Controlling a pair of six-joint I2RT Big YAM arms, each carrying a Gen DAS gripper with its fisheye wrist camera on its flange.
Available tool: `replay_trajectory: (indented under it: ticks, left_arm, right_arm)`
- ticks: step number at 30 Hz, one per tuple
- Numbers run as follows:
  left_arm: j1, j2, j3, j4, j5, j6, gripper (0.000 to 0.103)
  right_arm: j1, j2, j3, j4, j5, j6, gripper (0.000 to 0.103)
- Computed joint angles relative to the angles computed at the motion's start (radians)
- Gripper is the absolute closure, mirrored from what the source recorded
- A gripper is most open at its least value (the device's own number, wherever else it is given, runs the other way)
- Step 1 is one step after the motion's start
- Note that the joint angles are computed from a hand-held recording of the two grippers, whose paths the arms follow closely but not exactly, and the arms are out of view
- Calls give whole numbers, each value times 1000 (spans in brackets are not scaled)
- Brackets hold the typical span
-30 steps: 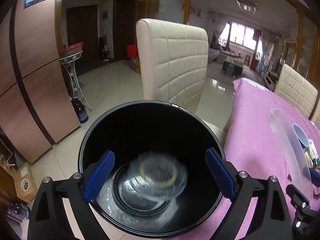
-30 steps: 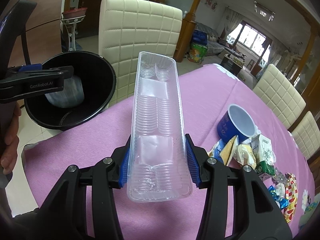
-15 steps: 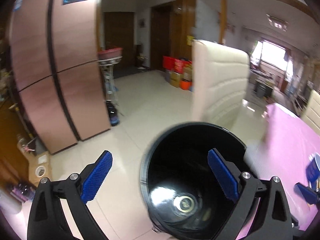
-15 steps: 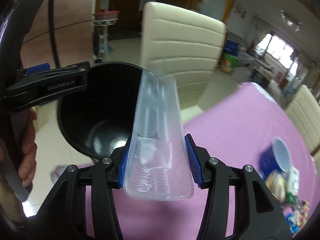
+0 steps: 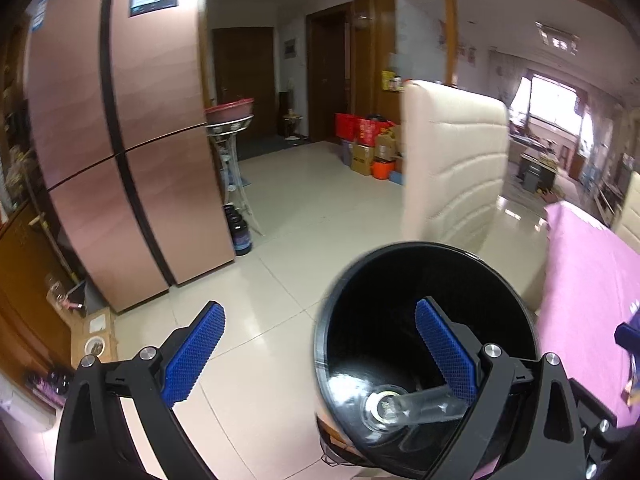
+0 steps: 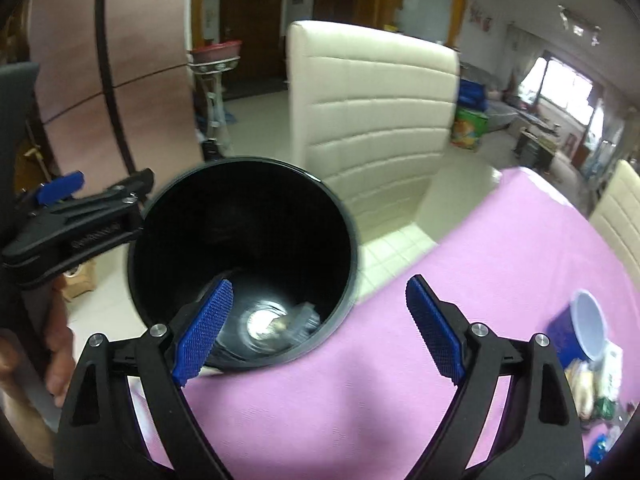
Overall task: Collect trash
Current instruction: 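Open left tool dropping the lid while right tool drops the tray into bin, then grasp the paper wrapper with left tool while right tool grasps brown pill bottle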
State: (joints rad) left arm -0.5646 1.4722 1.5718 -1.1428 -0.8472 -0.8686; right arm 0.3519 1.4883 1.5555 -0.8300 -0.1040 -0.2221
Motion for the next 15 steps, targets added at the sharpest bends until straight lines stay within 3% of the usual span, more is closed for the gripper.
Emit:
replay_trajectory:
  ticks: [7, 12, 15]
  left_arm:
    - [-80, 74, 65, 101, 70, 145, 9]
    - [-140, 154, 148, 162, 194, 260, 9]
    - [-176, 224, 233, 167, 251, 321, 9]
  right_arm:
    - [-124, -88, -108, 34, 137, -13, 24]
    - [-262, -167, -196, 56, 182, 20, 24]
    - [-346, -205, -232, 65, 201, 40, 19]
